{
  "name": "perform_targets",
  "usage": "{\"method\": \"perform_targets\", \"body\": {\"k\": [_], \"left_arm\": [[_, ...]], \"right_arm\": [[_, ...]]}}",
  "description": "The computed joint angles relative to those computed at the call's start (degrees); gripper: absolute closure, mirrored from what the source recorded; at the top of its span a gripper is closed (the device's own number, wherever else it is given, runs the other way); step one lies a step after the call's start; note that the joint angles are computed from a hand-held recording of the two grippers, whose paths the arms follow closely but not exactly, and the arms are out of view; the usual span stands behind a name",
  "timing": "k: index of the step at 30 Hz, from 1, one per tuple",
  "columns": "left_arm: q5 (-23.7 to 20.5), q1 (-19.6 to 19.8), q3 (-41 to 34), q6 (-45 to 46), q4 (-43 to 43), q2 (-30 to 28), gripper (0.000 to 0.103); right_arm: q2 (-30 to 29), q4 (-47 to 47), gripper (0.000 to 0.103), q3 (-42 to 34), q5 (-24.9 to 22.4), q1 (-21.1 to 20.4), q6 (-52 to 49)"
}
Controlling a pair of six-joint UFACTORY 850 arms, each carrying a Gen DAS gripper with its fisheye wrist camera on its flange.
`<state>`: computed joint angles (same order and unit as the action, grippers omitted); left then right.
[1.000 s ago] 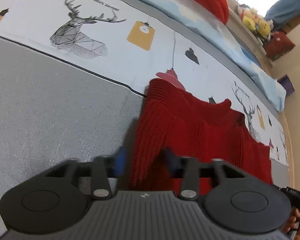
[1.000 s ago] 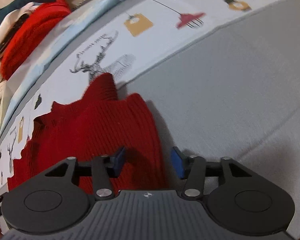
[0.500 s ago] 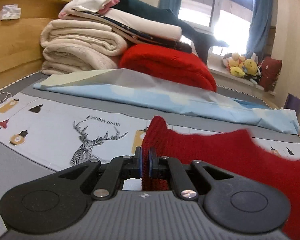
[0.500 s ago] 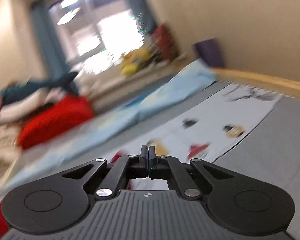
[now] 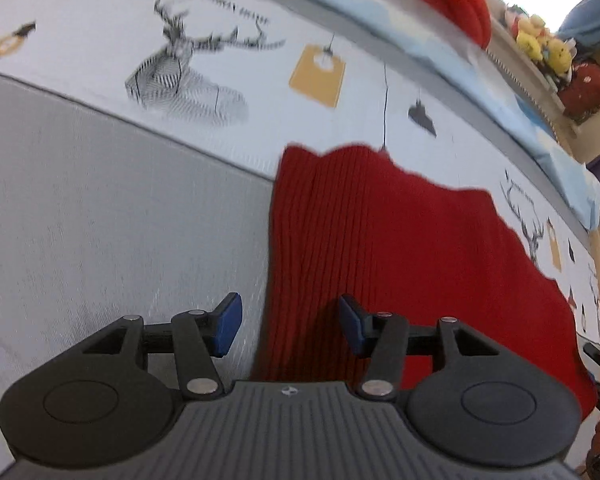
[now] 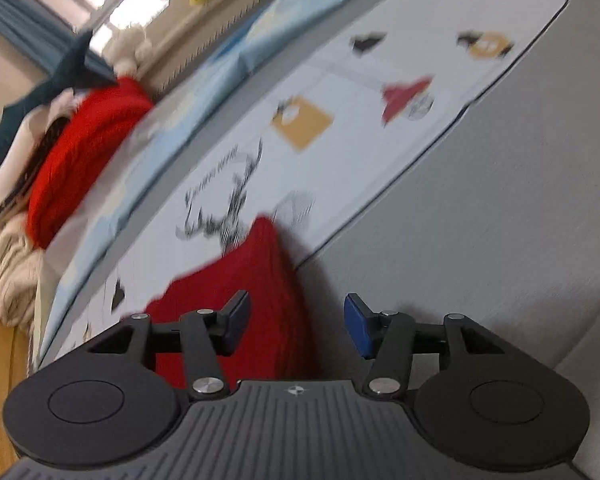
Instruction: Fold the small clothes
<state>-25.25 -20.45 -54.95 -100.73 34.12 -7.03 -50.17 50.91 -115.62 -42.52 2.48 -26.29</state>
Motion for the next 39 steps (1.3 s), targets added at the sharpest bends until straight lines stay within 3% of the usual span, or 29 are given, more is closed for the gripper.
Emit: {"method": "perform_targets", "body": {"k": [1, 2, 4, 5, 7, 8, 9, 11, 14, 16, 17, 18, 19, 21, 23, 25, 26, 27, 30, 32, 35, 36, 38, 39], "left_arm": [[1.04, 0.23, 0.93, 0.15, -0.59, 0.44, 0.043], [1.84, 0.4, 1.55, 0.31, -1.43, 0.91, 0.043], [4.01, 0.97, 2.71, 0.79, -3.4, 1.61, 0.043], [5.38, 1.39, 3.01, 1.91, -4.84, 1.73, 0.044], [7.36, 1.02, 3.91, -0.95, -1.88, 2.81, 0.081], [6.76, 0.33, 3.82, -5.14, 3.19, 3.15, 0.094], [5.5, -0.58, 3.7, -7.99, 8.09, 3.81, 0.096], [6.25, -1.25, 3.92, -7.93, 10.68, 4.55, 0.096], [4.56, -1.76, 3.41, 6.02, -2.28, 3.99, 0.095], [4.69, -1.8, 4.26, 13.81, -10.58, 4.83, 0.083], [4.8, -2.14, 4.75, 14.99, -11.74, 5.5, 0.068], [4.9, -2.41, 5.14, 16.45, -12.71, 6.12, 0.06], [4.72, -2.73, 5.32, 19.18, -14.45, 6.52, 0.059], [3.45, -3.43, 5.24, 24.69, -18.2, 6.63, 0.059], [1.96, -4.52, 5.05, 27.0, -18.77, 6.36, 0.061], [1.47, -5.75, 4.88, 26.95, -16.38, 6.3, 0.09], [1.32, -6.45, 4.96, 25.58, -14.24, 6.7, 0.09], [0.89, -7.3, 5.06, 22.94, -10.38, 7.39, 0.091], [2.16, -8.37, 6.81, 13.32, -1.49, 10.66, 0.092], [0.46, -8.21, 6.87, 15.64, -4.28, 10.96, 0.092], [-4.27, -7.37, 3.65, 30.47, -17.6, 6.84, 0.091], [-6.69, -7.55, 2.03, 35.12, -20.61, 4.96, 0.089], [-10.46, -7.99, -0.49, 37.96, -21.19, 2.63, 0.083], [-11.66, -8.51, -1.32, 37.04, -19.45, 2.14, 0.078]], "right_arm": [[0.3, 0.66, 0.054, 0.6, -0.32, 0.27, -1.54], [1.59, 0.49, 0.062, 2.56, 0.24, 0.8, -2.28], [3.33, -0.4, 0.092, 4.74, 0.52, 1.28, -5.29], [4.89, 1.45, 0.091, 6.93, 2.06, 1.08, -8.17], [7.73, 9.36, 0.092, 10.99, 2.75, -0.79, -13.19], [8.81, 12.41, 0.092, 12.57, 2.97, -1.65, -14.48], [9.54, 13.2, 0.093, 13.39, 2.54, -2.55, -14.29], [10.41, 7.97, 0.093, 14.39, 4.18, -3.14, -11.88], [7.68, -1.46, 0.091, 10.62, -0.04, -3.11, -5.93], [7.76, -6.02, 0.087, 10.86, -0.13, -2.79, -3.9], [8.67, -6.43, 0.08, 12.05, 1.24, -2.84, -3.44], [9.52, -4.63, 0.072, 13.34, 1.69, -3.27, -4.18], [10.04, -1.64, 0.072, 14.06, 0.37, -4.03, -5.55], [10.16, 1.48, 0.072, 14.71, -3.11, -4.87, -8.4], [10.19, -2.53, 0.071, 14.55, -4.55, -4.47, -8.51], [10.29, -6.84, 0.071, 14.47, -6.22, -3.78, -8.94], [11.23, -6.83, 0.075, 15.88, -5.15, -3.6, -11.38], [12.61, -4.41, 0.09, 17.91, -3.42, -3.8, -15.22], [16.25, 10.65, 0.091, 22.55, -1.94, -5.99, -24.29], [16.4, 12.14, 0.091, 21.28, -4.79, -7.34, -23.79], [14.26, -1.96, 0.091, 18.73, -2.06, -5.43, -12.14], [12.61, -7.96, 0.09, 17.59, -3.15, -4.67, -9.61], [11.57, -17.68, 0.088, 16.45, -3.47, -3.3, -4.21], [12.36, -19.02, 0.088, 16.92, -1.16, -2.67, -2.9]]}}
